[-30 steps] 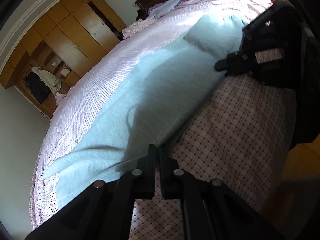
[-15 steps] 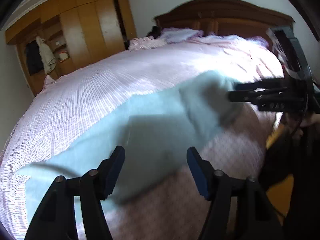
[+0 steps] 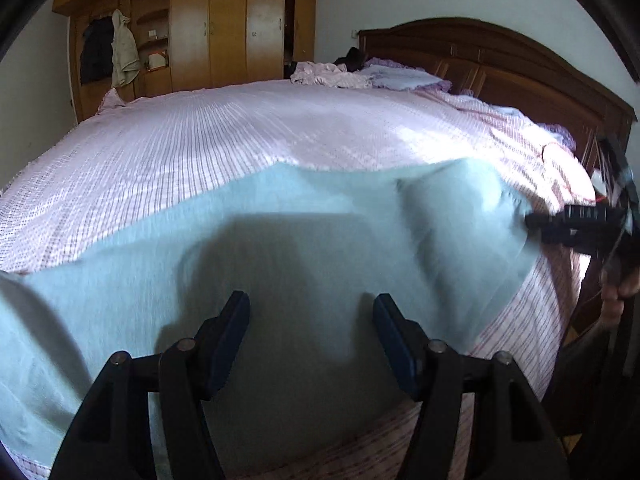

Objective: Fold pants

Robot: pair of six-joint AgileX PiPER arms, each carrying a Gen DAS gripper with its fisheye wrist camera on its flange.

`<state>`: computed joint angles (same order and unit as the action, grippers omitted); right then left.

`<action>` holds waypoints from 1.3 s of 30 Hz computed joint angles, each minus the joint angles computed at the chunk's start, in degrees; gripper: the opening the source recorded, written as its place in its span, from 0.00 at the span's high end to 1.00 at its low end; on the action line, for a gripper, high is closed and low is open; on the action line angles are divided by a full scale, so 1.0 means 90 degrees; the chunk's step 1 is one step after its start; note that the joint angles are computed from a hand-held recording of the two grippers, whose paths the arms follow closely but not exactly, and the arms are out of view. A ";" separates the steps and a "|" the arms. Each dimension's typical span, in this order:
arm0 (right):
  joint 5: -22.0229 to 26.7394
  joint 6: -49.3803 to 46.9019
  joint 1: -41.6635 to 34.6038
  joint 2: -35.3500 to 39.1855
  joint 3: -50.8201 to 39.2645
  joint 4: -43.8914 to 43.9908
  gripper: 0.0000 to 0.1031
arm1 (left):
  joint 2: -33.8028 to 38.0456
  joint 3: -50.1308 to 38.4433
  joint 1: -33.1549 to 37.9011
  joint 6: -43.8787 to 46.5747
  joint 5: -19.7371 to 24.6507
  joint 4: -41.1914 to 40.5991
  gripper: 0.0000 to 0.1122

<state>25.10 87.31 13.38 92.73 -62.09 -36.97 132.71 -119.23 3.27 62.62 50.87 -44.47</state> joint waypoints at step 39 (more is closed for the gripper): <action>0.0727 0.0879 0.0303 -0.0489 0.0522 -0.0661 0.82 | -0.0458 0.0348 0.0418 0.0405 0.0150 0.0130 0.39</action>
<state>31.65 95.22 16.11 88.33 -57.39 -42.92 128.59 -116.10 7.03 66.27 52.22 -43.30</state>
